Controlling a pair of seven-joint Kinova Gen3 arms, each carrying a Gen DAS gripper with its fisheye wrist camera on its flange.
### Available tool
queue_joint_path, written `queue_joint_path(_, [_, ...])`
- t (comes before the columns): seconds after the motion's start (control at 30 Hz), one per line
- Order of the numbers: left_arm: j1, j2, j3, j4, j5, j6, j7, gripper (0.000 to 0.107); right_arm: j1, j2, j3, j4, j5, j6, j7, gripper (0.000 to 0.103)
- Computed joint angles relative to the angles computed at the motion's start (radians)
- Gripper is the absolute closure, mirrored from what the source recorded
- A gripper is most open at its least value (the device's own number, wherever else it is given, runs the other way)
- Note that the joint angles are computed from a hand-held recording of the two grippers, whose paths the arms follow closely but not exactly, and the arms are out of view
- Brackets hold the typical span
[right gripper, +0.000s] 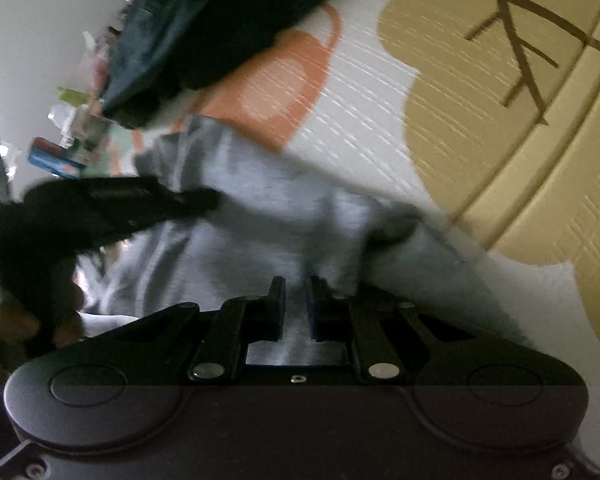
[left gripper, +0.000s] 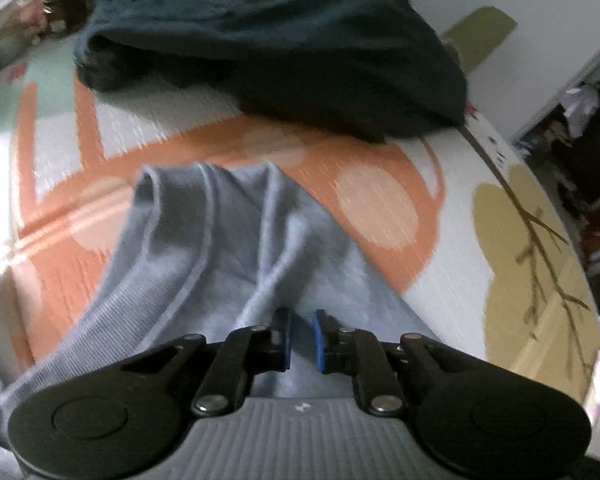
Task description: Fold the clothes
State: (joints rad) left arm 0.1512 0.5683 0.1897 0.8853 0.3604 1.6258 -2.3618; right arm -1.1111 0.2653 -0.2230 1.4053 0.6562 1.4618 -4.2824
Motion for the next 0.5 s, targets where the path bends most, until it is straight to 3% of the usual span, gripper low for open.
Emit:
queue_joint_path(0.13, [0.017,0.009,0.000,-0.010,0.009,-0.041,0.034,0.098,-0.013,-0.002,-0.007,0.010,-0.007,0.020,-0.018,0.103])
queue_joint_path(0.4, [0.049,-0.017,0.002,0.029,-0.001,-0.176,0.081,0.096,-0.025,0.000,-0.013,-0.027,-0.038,0.078,-0.014,0.103])
queue_joint_path(0.5, [0.026,-0.006,0.012,-0.034,0.024,-0.126,0.121,0.093,-0.036,0.007,-0.013,-0.056,-0.030,0.112,0.002,0.103])
